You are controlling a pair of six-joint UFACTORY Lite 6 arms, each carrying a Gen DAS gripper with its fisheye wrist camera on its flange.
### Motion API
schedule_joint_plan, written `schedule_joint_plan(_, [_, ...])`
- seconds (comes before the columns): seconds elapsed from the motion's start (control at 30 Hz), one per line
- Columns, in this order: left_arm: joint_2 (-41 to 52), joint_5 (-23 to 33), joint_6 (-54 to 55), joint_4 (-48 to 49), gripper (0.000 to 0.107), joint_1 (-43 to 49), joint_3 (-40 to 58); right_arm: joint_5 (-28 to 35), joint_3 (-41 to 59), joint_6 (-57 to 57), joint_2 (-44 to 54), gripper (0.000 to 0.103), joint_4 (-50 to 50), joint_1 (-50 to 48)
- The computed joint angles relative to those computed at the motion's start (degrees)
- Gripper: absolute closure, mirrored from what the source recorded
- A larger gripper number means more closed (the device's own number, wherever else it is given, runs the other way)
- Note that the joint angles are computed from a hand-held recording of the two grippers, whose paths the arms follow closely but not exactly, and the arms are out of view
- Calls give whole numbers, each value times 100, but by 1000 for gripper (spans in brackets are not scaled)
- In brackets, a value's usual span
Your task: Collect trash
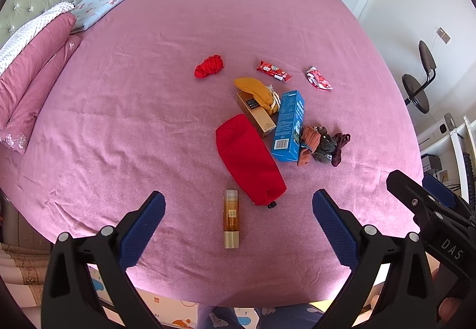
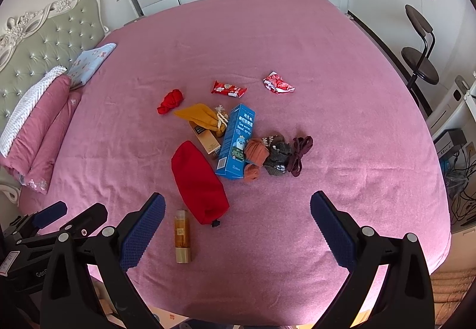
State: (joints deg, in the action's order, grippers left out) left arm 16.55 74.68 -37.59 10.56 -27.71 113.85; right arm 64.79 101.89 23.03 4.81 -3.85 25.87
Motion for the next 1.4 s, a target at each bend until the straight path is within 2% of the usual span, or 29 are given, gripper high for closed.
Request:
schedule_joint_plan(0.43, [-97, -103, -101, -82, 8, 27, -341, 2, -82, -144, 66, 8, 174, -40])
schedule_joint_plan(0.7, [-261, -374, -191, -285, 8, 119, -1041, -148, -451, -357, 68, 8, 362, -106])
schedule_joint_plan(0.9, [-293, -609, -246, -399, 8, 103, -1636, -494, -933, -682, 80, 8, 567, -312])
schedule_joint_plan(1.1, [-157, -1125, -149, -638, 8, 199, -2352, -897, -1322, -1187, 254, 9, 950, -592])
schedule_joint_plan(1.4, [832, -2167, 193, -1033, 8, 490, -2935, -1394, -1436, -1831, 938, 9, 1494, -755])
